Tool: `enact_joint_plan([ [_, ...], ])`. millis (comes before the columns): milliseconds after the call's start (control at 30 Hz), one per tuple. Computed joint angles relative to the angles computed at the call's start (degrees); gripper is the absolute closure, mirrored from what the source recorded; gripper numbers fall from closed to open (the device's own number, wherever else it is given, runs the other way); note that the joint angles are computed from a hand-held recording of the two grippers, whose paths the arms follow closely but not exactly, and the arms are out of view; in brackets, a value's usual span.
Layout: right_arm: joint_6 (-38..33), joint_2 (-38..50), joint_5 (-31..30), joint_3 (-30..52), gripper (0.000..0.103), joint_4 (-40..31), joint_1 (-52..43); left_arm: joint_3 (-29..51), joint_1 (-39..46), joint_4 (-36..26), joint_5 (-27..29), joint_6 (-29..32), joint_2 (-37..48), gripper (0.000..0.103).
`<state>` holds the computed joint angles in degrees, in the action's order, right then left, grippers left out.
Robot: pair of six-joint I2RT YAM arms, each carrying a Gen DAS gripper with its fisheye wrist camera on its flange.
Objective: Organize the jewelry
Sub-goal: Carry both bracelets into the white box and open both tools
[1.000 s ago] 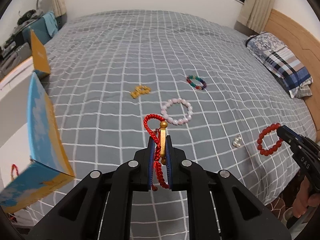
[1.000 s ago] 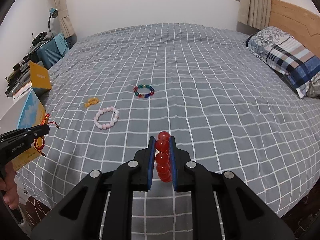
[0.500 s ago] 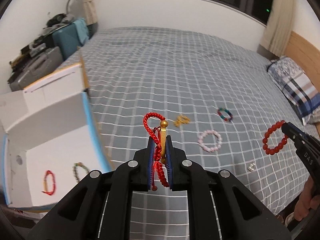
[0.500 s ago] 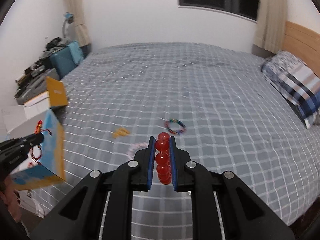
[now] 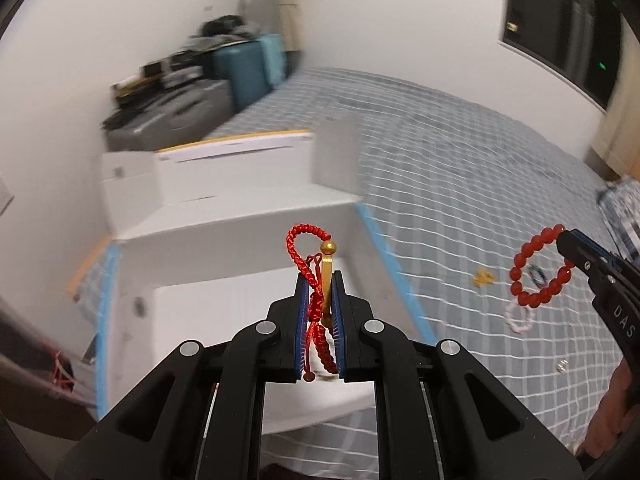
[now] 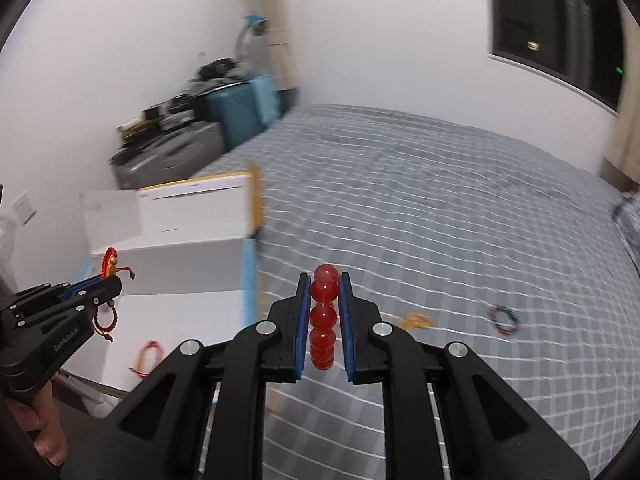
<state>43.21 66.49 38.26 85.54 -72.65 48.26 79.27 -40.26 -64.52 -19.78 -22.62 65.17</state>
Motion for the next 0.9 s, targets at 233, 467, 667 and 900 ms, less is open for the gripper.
enact_joint_plan([
  [233, -0.7, 13.5, -2.7, 3.8, 0.090, 8.9, 5.8, -6.7, 23.8, 1.3, 12.3, 12.7, -7.4, 0.092],
  [467, 0.7, 21.3, -6.9, 2.0, 0.090, 15.2, 7.3, -14.6, 38.1, 4.8, 20.8, 21.0, -8.2, 0.092],
  [667, 2.1, 25.3, -11.1, 0.2, 0.090, 18.2, 5.6, -20.0, 43.1, 8.0, 23.1, 24.6, -5.9, 0.092],
  [900, 3.1, 28.4, -13.8, 0.1, 0.090, 18.2, 4.3, -22.2, 44.8, 10.0, 23.9, 26.0, -3.1, 0.092],
])
